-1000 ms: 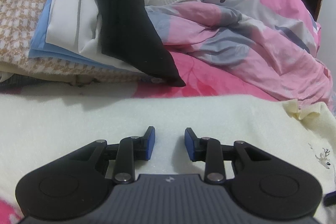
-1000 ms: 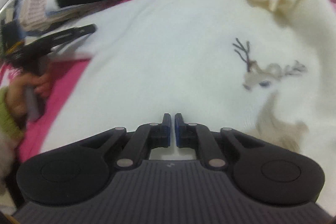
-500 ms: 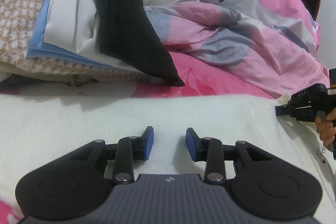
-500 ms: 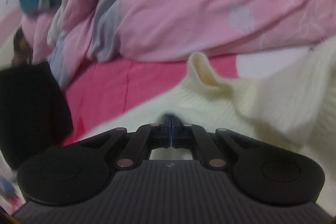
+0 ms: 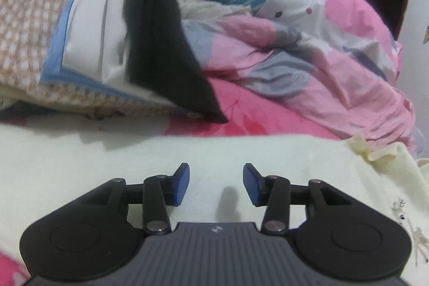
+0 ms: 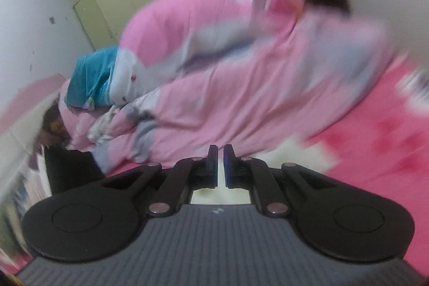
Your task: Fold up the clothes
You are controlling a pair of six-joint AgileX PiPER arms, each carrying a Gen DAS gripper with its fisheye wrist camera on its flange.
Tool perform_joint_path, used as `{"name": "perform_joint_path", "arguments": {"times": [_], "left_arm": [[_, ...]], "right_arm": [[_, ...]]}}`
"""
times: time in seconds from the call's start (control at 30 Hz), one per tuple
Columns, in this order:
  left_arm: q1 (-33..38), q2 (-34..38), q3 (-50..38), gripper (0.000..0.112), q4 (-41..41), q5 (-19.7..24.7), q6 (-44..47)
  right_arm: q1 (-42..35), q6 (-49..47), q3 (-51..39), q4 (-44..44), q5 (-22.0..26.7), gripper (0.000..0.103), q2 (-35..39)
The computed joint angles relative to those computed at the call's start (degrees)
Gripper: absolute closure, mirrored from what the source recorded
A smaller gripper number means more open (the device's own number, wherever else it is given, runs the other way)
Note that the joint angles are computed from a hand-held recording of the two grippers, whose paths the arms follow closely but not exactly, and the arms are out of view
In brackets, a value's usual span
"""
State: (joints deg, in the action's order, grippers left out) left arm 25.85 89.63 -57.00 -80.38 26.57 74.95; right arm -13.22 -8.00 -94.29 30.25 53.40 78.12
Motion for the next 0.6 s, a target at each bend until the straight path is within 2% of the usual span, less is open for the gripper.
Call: {"name": "perform_joint_path", "arguments": {"times": [0.07, 0.13, 0.2, 0.3, 0.4, 0.47, 0.5, 0.57, 0.6], "left_arm": [[-0.21, -2.91, 1.11, 0.067, 0.29, 3.00, 0.99], [-1.64, -6.44, 2.24, 0.067, 2.35, 4.72, 0.09], [-5.92, -9.34, 1.85, 0.067, 9.51, 5.24, -6.80], [-15.00, -10.86, -1.23, 0.066, 22.78, 6.57, -20.65], [-25.96, -8.96, -5.09, 0.066, 33.13, 4.32, -32.41], [-33.10, -5.99, -7.78, 0.066, 39.60, 0.38, -39.34], [-35.66, -4.38, -8.84, 0.066, 41.45, -1.18, -41.19], [-40.35, 0.00, -11.01, 0.066, 44.10, -5.53, -44.03], [-41.67, 2.13, -12.23, 0.066, 45.03, -6.78, -44.93]], "right_arm": [[-7.50, -7.49, 2.80, 1.58, 5.91, 0.098, -7.82], [-12.17, -14.07, 5.77, 3.64, 11.02, 0.098, -12.22], [-10.57, -17.82, 11.20, 2.22, 12.27, 0.098, -15.15], [-0.51, -17.49, 20.66, -3.66, 5.34, 0.098, -15.06], [1.35, -16.89, 24.36, 0.49, -2.31, 0.096, -7.14], [0.75, -14.92, 22.59, 4.05, -8.24, 0.081, 0.39], [0.58, -15.14, 20.29, 4.54, -9.68, 0.077, 4.36], [0.37, -14.60, 14.60, 4.79, -11.78, 0.059, 12.42], [1.17, -12.52, 11.34, 2.40, -12.08, 0.056, 16.25]]}}
